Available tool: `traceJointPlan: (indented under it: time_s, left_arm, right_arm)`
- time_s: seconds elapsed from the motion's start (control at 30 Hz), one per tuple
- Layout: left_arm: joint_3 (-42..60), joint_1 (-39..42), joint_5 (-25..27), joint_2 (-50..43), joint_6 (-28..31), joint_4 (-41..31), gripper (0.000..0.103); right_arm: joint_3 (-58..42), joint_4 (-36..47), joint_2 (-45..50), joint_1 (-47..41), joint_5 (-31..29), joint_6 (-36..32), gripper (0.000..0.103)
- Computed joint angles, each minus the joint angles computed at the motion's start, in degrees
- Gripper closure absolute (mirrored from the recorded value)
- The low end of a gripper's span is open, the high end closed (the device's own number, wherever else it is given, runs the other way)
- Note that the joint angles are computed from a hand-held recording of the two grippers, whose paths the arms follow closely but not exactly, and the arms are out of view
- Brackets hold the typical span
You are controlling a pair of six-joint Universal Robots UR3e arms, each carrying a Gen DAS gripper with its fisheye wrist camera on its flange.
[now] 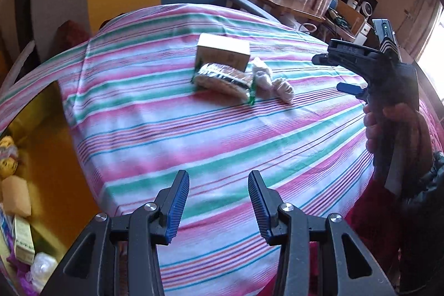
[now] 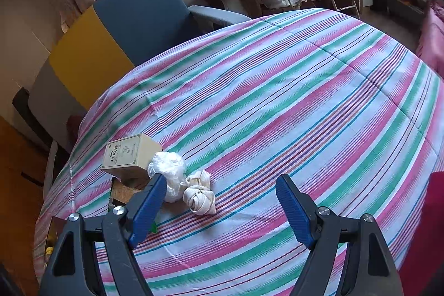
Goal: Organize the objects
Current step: 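Move both tools back toward the remaining items, then grasp the second plastic-wrapped white bundle with the left tool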
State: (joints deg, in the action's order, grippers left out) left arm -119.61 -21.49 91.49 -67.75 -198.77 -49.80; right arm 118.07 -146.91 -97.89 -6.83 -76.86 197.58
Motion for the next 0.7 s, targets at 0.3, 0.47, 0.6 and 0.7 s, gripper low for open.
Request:
traceJointPlan:
  time_s: [0.3, 0.47, 0.6, 0.7]
  left_arm:
    - [10.6, -1.1, -1.1, -16.0, 2.9, 6.4, 0.067]
    - [18.8, 0.0, -4.8, -26.0, 4.1, 7.5, 0.071]
    - [26.6, 0.1, -6.4, -33.8, 4.8, 7.0, 0.071]
    - [33.6, -0.2, -6.8, -40.3, 5.1, 6.0, 0.071]
  right_arm:
    - [1.7, 0.1, -1.4, -2.8, 3.9, 0.4, 0.022]
    - [3.5, 0.0, -2.9, -5.7, 7.7, 1.3, 0.022]
    - [4.8, -0.5, -3.9, -7.4, 10.3, 1.6, 0.022]
    - [5.5, -0.4, -4.2, -8.6, 12.4, 1.7, 0.022]
